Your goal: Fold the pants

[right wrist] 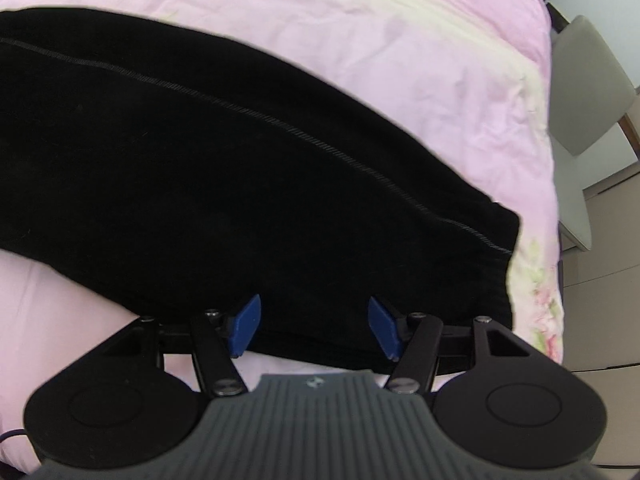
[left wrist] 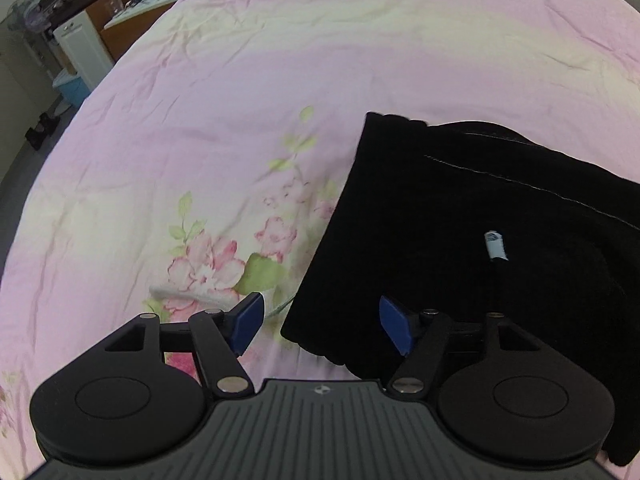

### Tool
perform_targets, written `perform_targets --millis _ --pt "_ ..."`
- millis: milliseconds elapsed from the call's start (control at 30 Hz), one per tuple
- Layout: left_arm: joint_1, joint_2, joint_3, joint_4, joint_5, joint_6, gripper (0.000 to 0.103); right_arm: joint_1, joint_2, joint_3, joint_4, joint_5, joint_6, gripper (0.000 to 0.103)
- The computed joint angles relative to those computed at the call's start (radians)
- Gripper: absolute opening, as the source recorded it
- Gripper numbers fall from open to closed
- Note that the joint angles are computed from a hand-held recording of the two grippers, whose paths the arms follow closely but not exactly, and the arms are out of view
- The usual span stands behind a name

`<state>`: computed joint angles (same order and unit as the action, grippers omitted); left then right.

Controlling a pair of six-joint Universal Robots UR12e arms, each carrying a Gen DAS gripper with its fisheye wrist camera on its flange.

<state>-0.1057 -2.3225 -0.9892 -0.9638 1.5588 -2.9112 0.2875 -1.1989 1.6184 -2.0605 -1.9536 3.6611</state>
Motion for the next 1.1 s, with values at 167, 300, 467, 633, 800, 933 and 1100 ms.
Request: perform_targets --millis 167,300,467,633,800,933,1100 --pt "0.012 -0.04 0.036 -0.004 -0.077 -0.152 0.061 0.015 0.048 -0.053 0.051 -0.038 -0.014 0.057" --pt "-0.001 -0.082 0.093 0.019 -0.059 -0.149 0.0 0.015 0.071 -0.085 0.091 -0.04 -0.024 0.057" --pt "-0.042 -0.156 0.207 -0.035 0.059 -0.052 0.0 0.005 0.088 -0.103 0.12 -0.027 -0.018 0.059" --pt "-0.046 -0.205 0.272 -0.049 0.09 -0.058 0.0 0.001 0.1 -0.109 0.13 -0.028 -0.005 0.063" --pt "-0.068 -0.229 0.304 -0.034 0.175 -0.041 0.0 0.003 0.097 -0.112 0.132 -0.028 -0.005 0.063" --pt "-0.058 -0.171 0.224 0.034 0.167 -0.01 0.004 -0.003 0.059 -0.076 0.097 -0.019 0.033 0.063" --pt "-0.046 -0.069 0.082 0.135 0.116 0.027 0.017 -0.025 -0.034 0.016 0.065 -0.066 0.172 0.063"
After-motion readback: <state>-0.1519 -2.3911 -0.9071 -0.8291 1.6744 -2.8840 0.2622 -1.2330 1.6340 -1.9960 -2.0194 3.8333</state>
